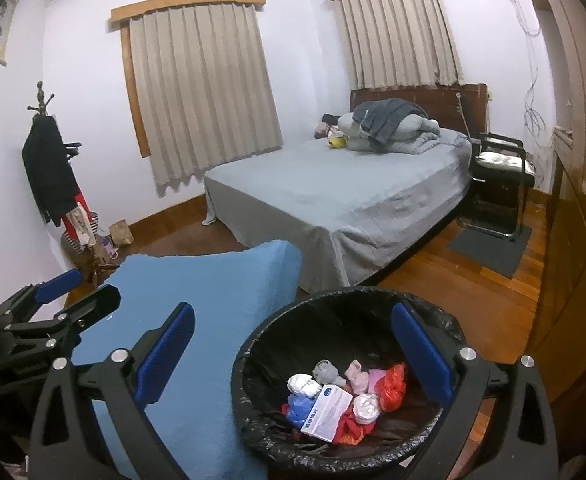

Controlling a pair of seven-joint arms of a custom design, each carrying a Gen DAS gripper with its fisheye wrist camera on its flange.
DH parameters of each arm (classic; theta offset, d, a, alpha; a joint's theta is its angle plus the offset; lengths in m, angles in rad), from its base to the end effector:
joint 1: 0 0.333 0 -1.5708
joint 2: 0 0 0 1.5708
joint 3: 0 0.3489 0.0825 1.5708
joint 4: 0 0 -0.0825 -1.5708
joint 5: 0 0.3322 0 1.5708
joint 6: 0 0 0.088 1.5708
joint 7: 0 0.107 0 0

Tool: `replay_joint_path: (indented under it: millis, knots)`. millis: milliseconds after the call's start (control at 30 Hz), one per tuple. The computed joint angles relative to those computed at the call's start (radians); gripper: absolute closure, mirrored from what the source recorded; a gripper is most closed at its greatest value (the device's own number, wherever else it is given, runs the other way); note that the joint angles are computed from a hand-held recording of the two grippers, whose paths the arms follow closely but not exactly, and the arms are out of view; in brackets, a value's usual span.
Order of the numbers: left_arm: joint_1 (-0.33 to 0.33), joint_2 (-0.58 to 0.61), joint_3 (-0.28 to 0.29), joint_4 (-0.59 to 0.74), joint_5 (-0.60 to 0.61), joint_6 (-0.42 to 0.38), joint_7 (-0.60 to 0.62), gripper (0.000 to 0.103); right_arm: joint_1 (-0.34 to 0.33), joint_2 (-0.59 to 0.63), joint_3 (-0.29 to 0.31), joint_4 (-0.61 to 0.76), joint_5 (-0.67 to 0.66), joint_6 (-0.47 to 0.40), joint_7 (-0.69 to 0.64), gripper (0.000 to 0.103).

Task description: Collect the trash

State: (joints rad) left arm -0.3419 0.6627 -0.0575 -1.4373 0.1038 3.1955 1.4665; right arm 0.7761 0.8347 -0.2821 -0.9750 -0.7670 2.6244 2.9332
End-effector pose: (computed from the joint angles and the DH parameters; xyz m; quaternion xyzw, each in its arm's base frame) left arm 0.6865 -0.2845 0.4905 -0.4827 0.7038 -0.4422 0.2759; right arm 0.6300 0.4787 0.5006 -0.5533 0.6487 -0.3150 0.4170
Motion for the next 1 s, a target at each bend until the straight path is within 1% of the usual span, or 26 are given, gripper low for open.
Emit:
replay_joint_path:
  millis: [133, 267, 467, 667, 767, 1000]
  knots:
    - [-0.008, -0.026, 0.019, -0.044, 0.0, 0.024, -0.008, 0.007, 0.003, 0.011, 0.003, 0.027, 0.003, -0.008, -0.014, 0.006]
    - [-0.015, -0.036, 0.032, -0.053, -0.001, 0.022, -0.013, 0.007, 0.002, 0.023, 0.007, 0.047, 0.016, -0.012, -0.032, 0.006]
    - [-0.015, -0.048, 0.038, -0.071, -0.004, 0.029, -0.019, 0.007, 0.001, 0.044, 0.009, 0.083, 0.038, -0.02, -0.057, 0.006]
    - [-0.015, -0.05, 0.041, -0.075, -0.005, 0.034, -0.018, 0.007, 0.0, 0.049, 0.007, 0.088, 0.053, -0.019, -0.069, 0.006]
    - [-0.023, -0.051, 0.052, -0.074, -0.006, 0.032, -0.022, 0.007, 0.002, 0.049, 0.005, 0.089, 0.057, -0.018, -0.07, 0.006]
    - [-0.02, -0.051, 0.05, -0.074, -0.004, 0.032, -0.023, 0.007, 0.002, 0.054, 0.005, 0.097, 0.067, -0.021, -0.078, 0.006]
